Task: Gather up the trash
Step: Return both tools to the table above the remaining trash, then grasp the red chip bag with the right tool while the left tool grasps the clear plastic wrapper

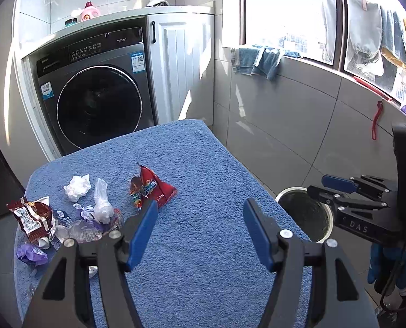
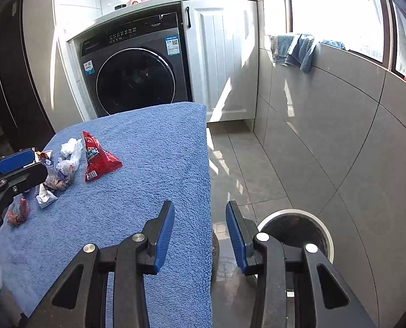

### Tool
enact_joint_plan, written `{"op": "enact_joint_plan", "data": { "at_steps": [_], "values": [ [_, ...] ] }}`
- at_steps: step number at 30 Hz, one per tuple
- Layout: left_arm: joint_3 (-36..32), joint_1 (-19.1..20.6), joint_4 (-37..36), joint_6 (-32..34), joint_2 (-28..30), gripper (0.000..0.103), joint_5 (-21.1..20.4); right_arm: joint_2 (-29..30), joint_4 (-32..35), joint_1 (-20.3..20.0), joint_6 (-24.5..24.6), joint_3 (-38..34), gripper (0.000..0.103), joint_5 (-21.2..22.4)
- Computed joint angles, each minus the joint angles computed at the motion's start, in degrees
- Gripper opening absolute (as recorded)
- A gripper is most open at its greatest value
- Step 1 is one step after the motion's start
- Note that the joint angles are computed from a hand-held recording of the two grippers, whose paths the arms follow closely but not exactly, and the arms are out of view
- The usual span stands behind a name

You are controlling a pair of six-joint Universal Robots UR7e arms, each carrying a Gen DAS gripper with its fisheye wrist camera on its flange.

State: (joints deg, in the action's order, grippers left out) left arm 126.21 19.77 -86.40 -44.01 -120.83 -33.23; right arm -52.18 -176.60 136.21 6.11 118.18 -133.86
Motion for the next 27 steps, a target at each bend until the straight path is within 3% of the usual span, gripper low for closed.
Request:
{"op": "enact_joint_plan", "data": {
  "at_steps": [5,10,16,22,25,27],
  "values": [
    [-0.7,-0.9,5.8,-2.9,-4.9,0.065,0.5,2.7,3.3,2.3,0.5,-3.5,0.037,-0.1],
    [-3.0,-2.8,17.0,-8.9,-10.2,0.065,1.9,5.7,6.5,4.1,0.3,-7.6,0.038,0.2],
    [-8.6,-6.6,40.5,-22.3,-17.1,0.065,1.8,9.6,8.3,5.3,-1.3,-12.6,0.041,2.3],
    [-15.3,-10.8,64.1,-36.0,-22.6,0.065,-2.8,13.4,10.0,4.9,-2.6,-16.8,0.042,6.2],
    [-16.9,-9.8,67.2,-35.7,-24.3,0.065,-4.4,15.3,11.5,4.4,-3.4,-18.9,0.042,7.7],
    [-16.4,-5.4,62.9,-30.1,-25.0,0.065,-3.4,16.6,12.2,4.0,-4.1,-20.2,0.042,8.8]
  ]
}}
